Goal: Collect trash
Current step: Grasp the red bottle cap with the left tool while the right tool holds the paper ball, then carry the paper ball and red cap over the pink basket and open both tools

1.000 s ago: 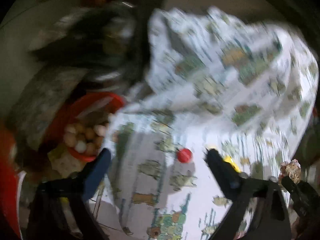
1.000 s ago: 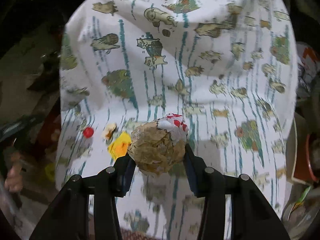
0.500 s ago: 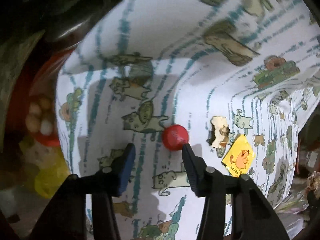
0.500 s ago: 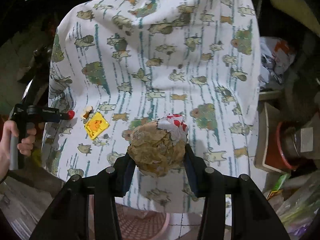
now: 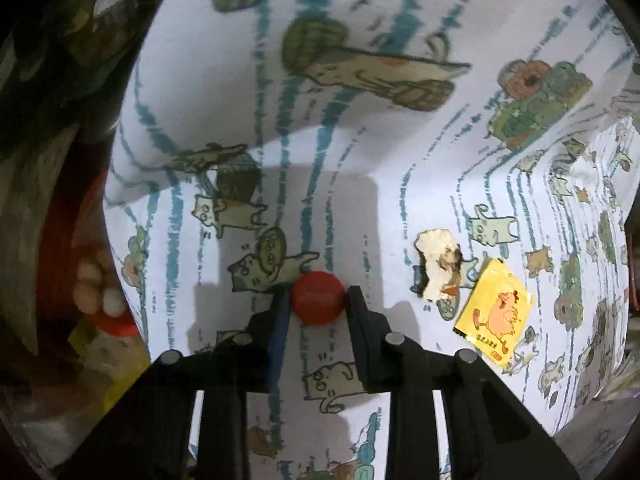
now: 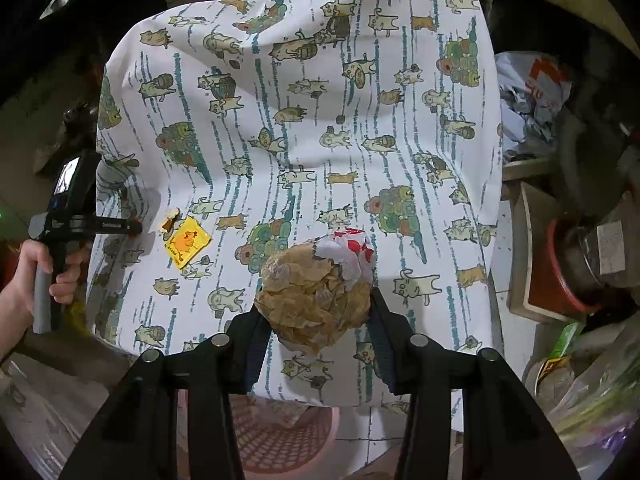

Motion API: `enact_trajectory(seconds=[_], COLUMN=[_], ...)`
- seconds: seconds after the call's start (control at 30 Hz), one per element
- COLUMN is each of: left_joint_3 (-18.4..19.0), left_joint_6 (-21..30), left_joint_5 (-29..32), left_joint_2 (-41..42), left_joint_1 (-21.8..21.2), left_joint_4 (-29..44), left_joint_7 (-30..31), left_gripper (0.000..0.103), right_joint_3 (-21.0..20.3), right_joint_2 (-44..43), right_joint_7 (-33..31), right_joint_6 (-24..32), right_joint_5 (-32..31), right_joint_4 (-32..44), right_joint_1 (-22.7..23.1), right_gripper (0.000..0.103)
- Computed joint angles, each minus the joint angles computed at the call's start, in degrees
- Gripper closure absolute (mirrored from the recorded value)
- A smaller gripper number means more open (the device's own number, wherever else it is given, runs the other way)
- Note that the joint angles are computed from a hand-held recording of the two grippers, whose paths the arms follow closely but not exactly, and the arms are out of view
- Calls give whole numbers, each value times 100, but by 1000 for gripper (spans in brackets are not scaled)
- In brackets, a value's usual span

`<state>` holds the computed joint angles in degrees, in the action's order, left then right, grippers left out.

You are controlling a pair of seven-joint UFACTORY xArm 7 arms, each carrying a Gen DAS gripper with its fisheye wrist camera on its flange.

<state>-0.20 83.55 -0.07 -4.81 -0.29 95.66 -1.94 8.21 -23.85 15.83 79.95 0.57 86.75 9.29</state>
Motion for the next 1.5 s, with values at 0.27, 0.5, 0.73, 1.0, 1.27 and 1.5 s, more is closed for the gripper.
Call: enact_trajectory(seconds=[0.27,0.5,0.73,1.0,1.27,1.5], left_joint_3=[76,93,107,-23,56,-29], left_joint_6=[-490,-771,-1086,-1057,-797,-566], left_joint_5=[-324,-678,-957,-685,-910,-886], left_joint_2=[-1019,-1784,-2299,-2904,-3343,-3653], left_joint_1=[35,-122,-213,-209,-359,-417], left_joint_4=[-623,-776,-649,-793,-1242,-2028], left_joint_7=[-105,-143,-490,-740,-1078,-1187], left_gripper=[77,77,77,77,77,77], right_joint_3=[107,200,316,432,362,269], right_joint_2=[-196,-295,-410,-511,-774,-1053], right_joint_7=[69,307,661,947,1123,1160], right_joint_6=[-104,-277,-508,-574,-607,-336], right_joint_5=[-97,65,246,333,720,1170], right_joint_4=[-67,-58,73,211,-68,-880], right_joint_1=[14,115,219,334,516,743], right_gripper=[55,55,55,55,55,54])
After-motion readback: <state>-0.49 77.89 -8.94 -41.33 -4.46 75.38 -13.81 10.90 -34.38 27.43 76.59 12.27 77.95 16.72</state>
